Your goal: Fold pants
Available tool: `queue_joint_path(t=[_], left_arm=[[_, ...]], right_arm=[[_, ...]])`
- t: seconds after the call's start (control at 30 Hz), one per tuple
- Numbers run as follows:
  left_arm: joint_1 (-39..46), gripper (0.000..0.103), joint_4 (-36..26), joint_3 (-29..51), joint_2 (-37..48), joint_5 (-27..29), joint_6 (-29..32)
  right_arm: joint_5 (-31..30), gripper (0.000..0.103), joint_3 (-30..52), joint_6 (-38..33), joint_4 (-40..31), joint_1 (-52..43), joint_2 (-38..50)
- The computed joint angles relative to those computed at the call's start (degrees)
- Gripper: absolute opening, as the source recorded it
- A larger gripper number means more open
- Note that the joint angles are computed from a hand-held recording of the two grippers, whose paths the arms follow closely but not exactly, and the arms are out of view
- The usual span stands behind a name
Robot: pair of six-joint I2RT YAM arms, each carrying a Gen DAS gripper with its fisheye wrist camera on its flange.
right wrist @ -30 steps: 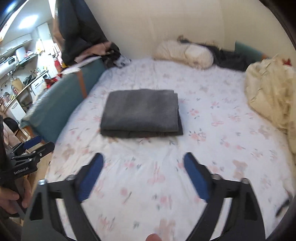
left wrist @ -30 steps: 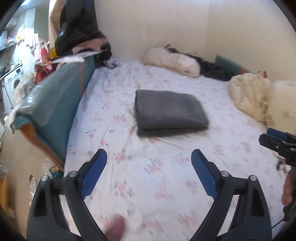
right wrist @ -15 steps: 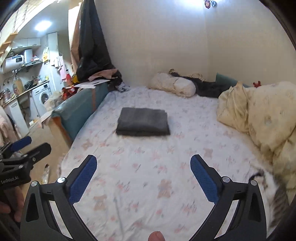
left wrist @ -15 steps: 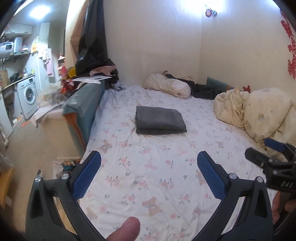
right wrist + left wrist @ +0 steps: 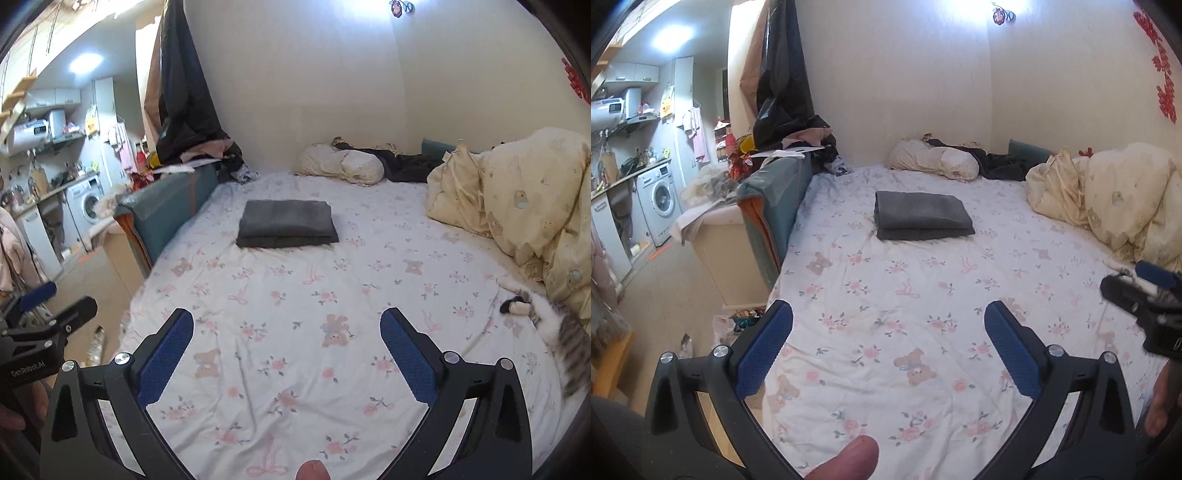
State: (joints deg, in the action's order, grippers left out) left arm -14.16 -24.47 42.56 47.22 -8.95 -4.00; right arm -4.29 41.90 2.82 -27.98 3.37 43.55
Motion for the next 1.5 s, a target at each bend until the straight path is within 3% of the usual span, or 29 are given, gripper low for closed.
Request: queue_joint_path(t=[0.47,1.5], left_arm=[[-0.49,0.102,1.9,0.17,3.32,1.21,-2.32],[-0.11,0.102,1.68,0.47,2.69,1.42,-3.48]], right_arm=[[3.19,0.103,-1.87,0.4,4.05,3.29,2.35],[1.98,0.103,-1.64,0.72,4.53,2.54,3.1]])
